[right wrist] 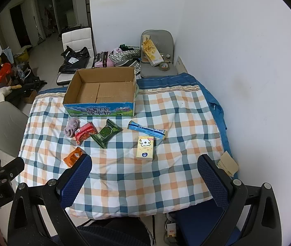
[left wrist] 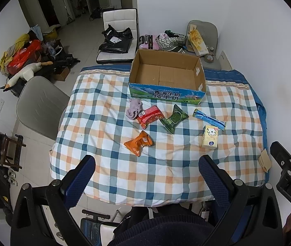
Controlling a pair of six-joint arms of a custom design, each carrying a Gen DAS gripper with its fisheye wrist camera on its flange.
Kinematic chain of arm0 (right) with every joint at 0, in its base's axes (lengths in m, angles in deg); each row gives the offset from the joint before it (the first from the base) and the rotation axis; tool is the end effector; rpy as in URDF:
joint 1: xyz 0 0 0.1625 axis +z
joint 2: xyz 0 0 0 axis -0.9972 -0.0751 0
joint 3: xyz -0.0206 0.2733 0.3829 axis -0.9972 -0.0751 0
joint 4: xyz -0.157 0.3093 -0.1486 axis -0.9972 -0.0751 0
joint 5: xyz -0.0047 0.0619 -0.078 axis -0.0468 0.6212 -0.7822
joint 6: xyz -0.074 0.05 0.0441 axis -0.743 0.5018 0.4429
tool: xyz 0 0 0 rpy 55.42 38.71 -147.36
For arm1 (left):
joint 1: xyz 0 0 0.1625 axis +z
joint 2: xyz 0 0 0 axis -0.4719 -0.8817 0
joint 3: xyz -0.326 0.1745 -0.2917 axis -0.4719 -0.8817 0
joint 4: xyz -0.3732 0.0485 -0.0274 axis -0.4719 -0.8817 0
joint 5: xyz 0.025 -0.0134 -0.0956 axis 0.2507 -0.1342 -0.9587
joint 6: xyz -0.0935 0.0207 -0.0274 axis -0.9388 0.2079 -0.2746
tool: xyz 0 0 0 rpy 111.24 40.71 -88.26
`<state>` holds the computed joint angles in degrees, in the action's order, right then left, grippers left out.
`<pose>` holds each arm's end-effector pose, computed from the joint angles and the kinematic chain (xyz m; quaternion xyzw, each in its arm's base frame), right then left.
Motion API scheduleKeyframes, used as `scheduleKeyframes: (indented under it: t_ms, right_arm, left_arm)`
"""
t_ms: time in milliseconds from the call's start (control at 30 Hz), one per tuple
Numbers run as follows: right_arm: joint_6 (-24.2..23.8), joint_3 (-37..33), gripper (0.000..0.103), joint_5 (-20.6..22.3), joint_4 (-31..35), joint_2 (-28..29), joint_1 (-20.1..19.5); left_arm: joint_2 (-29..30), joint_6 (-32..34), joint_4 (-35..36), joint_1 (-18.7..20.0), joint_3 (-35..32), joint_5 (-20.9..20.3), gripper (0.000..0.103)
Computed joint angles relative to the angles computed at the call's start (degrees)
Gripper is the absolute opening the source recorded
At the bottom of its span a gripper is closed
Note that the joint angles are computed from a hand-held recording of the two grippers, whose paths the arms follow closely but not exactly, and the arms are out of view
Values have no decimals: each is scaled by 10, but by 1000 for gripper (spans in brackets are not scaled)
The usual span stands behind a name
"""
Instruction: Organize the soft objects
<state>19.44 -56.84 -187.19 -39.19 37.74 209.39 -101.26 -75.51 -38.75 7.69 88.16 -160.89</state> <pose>0.5499 -0.7254 0.2127 0.2014 -0.8752 0.1934 0.3951 -0.5545 0.0571 0.4963 -0.0779 0.8845 -0.2332 0.3965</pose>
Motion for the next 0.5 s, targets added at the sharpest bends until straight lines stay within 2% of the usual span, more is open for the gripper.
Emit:
scheduleKeyframes:
  t_ms: [167, 300, 400, 500]
  right_arm:
    - [-3, -38, 103, 0, 20, 16, -1]
    - [1, -7, 103, -1, 4, 3, 1]
    - [-2, -16, 103, -1, 6, 7, 0]
    - [-6, -93, 103, 0, 49, 38, 1]
  left_arm:
    - [0, -1, 0, -1, 1, 0, 103]
    - [2, 3, 11, 2, -8, 5, 103]
    - [7, 7, 31, 8, -28, 13, 103]
    - [11, 3, 44, 3, -37, 16, 103]
